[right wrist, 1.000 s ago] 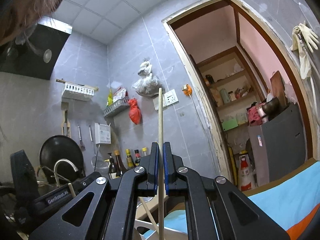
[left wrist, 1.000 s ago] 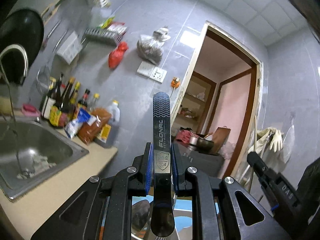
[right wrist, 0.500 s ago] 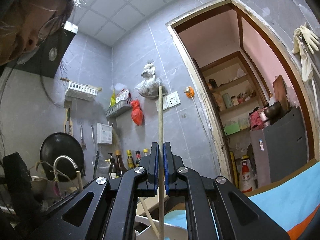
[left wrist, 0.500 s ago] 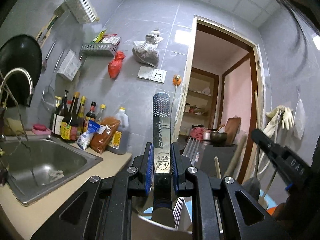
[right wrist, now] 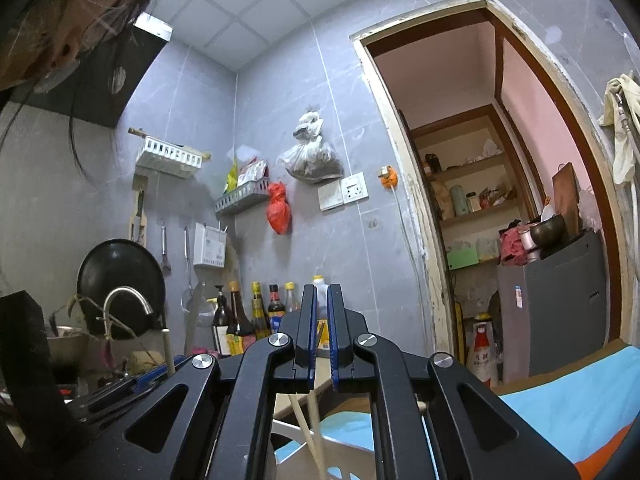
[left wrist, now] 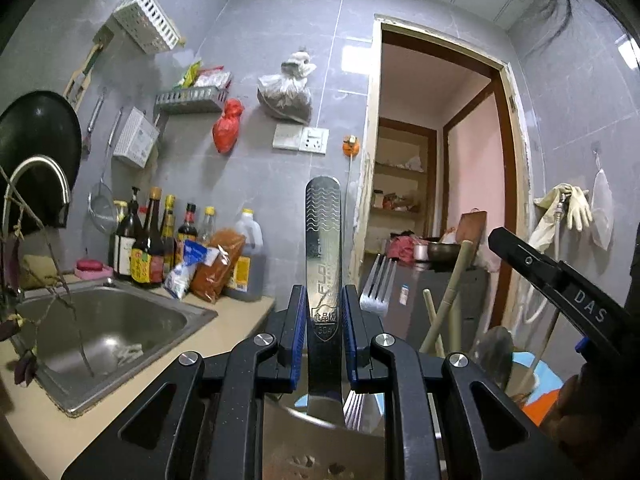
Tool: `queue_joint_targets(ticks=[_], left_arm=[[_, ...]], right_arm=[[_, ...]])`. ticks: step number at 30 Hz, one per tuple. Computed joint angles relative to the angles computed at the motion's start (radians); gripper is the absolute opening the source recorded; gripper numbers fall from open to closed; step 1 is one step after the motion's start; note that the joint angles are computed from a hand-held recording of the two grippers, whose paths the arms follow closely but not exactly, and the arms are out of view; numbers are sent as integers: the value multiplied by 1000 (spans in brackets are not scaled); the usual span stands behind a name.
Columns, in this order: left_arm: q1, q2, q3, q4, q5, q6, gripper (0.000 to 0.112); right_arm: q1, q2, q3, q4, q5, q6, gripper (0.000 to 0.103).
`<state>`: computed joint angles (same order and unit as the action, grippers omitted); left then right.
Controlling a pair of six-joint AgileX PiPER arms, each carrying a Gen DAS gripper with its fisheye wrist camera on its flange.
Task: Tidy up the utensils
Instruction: 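Lift knife and chopstick and carry them over the white holder, then open both tools to drop knife and chopstick into the holder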
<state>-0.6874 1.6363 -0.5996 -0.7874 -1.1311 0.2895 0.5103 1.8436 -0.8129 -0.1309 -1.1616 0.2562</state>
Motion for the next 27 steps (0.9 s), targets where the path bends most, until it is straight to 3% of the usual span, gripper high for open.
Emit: queue_joint_targets(ticks=[6, 9, 15, 19, 24, 27], left_arm=[[68, -124, 20, 82, 199, -85, 15], [72, -170, 1, 58, 284, -51, 26], [48, -233, -16, -29, 344, 33, 33], [15, -274, -34, -133, 372, 116, 45], [-82, -324, -74, -339, 364, 340, 50], [-142, -351, -93, -437, 359, 432, 60]], right_arm=[[-8, -71, 7, 26, 140, 0, 6], [-16, -114, 19, 49, 199, -2, 7], [-38, -228, 54, 79, 327, -8, 19], [-45, -320, 98, 131, 413, -50, 23], [-94, -451, 170, 95, 520, 35, 28], [-105, -522, 206, 126, 579, 31, 32]])
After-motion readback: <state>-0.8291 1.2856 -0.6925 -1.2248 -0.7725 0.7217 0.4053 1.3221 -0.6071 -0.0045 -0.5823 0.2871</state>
